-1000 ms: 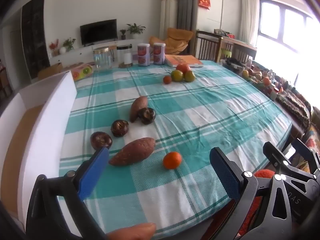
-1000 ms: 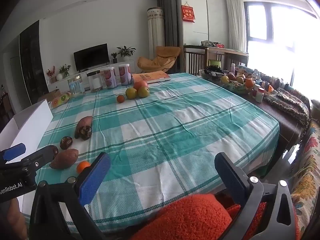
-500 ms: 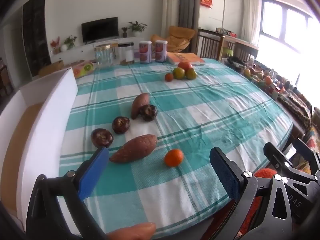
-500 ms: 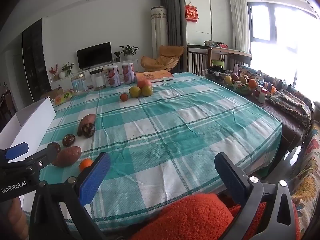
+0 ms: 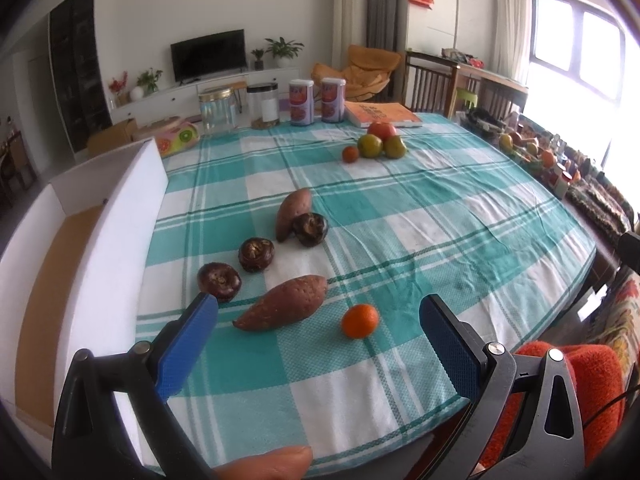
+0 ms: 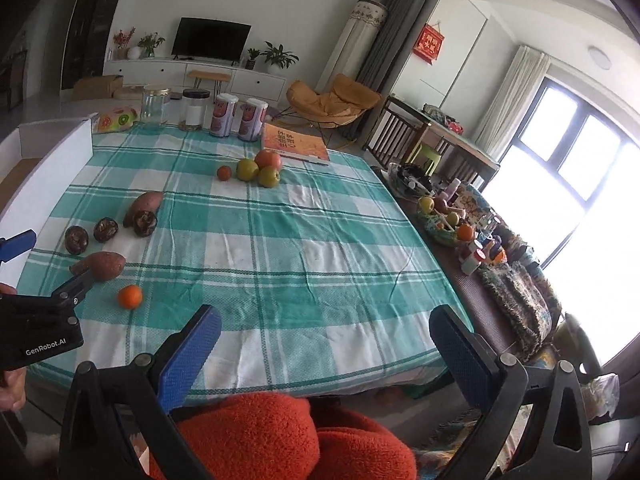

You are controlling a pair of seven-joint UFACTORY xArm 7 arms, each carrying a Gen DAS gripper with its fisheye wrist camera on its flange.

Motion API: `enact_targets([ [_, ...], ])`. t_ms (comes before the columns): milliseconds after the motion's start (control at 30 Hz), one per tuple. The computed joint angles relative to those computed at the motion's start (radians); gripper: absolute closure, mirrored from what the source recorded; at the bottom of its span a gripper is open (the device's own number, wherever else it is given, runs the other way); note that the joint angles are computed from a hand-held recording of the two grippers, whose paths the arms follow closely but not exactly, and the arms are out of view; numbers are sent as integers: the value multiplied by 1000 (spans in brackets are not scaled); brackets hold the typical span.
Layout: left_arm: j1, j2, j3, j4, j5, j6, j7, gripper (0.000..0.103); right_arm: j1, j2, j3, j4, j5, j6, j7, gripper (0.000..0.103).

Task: Organize fruits
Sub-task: 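Move both tools toward the sweet potato and mandarin orange on the table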

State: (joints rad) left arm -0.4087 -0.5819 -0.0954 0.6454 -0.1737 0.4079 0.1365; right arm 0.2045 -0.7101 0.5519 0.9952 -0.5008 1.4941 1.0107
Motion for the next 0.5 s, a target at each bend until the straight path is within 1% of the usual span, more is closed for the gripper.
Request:
enact_targets([
  [33, -4, -1, 2, -4, -2, 4, 3, 1, 32, -35, -44, -62, 41, -80, 31, 0],
  [67, -8, -1, 4, -9, -3, 8, 8, 1, 49, -65, -69, -125, 69, -158, 67, 0],
  [100, -7, -1, 2, -14, 0, 13, 10, 1, 59, -96, -80, -190, 85, -236, 107, 0],
  [133, -3, 2, -1, -20, 5, 16, 10, 1, 56, -117, -74, -242, 91, -294, 148, 0],
  [200, 11, 14, -12, -28, 19, 21, 2, 1, 36, -132, -50, -312, 93, -367, 223, 0],
  [300, 29, 45, -25, -33, 35, 33, -19, 1, 30, -150, -37, -383, 97, -453, 296, 0],
  [400, 33, 74, -26, -34, 40, 47, -29, 1, 15, -158, -12, -405, 73, -482, 334, 0],
  [500, 41, 94, -35, -37, 52, 53, -41, 1, 20, -168, -9, -418, 63, -503, 346, 0],
])
